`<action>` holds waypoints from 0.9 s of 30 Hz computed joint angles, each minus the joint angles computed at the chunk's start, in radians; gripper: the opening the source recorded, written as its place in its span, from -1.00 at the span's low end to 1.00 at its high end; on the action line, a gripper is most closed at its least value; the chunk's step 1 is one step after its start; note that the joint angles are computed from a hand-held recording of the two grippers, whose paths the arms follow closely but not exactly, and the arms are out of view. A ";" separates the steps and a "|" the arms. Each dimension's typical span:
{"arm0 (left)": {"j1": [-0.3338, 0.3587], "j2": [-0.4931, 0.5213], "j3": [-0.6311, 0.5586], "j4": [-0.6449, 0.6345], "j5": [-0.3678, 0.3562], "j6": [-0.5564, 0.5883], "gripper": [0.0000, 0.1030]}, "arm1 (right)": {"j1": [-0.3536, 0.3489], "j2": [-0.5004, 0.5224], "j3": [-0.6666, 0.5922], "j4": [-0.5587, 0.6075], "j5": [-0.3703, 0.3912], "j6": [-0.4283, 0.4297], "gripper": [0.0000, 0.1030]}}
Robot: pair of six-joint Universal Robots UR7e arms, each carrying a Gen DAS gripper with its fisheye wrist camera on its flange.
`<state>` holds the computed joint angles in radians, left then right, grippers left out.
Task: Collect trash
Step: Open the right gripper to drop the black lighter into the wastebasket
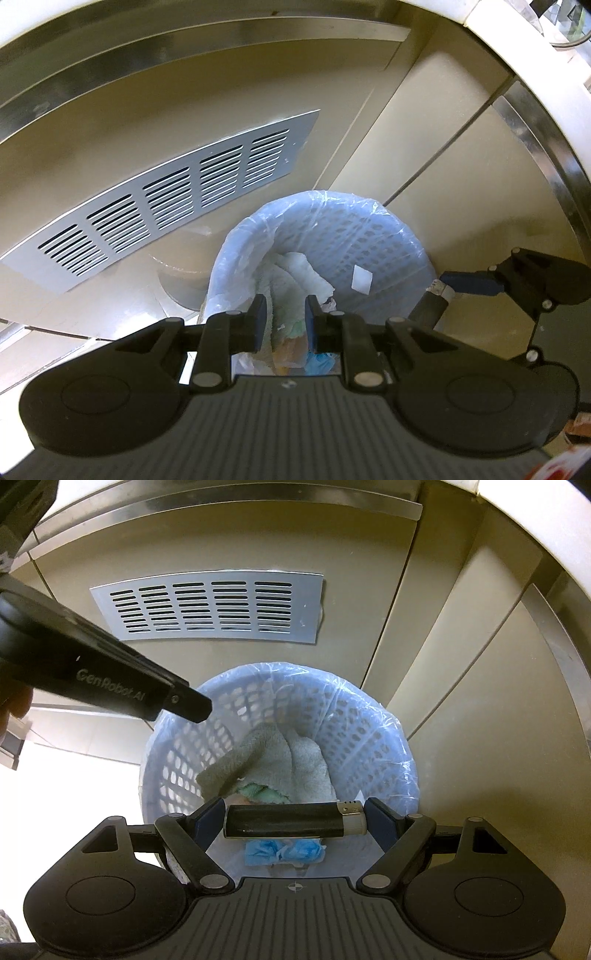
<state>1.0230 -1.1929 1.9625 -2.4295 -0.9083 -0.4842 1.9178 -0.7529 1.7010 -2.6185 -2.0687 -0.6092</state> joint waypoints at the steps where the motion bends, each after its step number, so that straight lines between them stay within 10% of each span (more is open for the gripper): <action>1: -0.001 -0.004 0.004 0.002 0.002 -0.003 -0.65 | 0.000 0.001 -0.001 -0.001 0.002 0.002 0.58; 27: -0.068 -0.104 0.070 0.072 0.080 -0.075 -0.56 | 0.037 -0.023 0.008 -0.016 0.007 0.023 0.74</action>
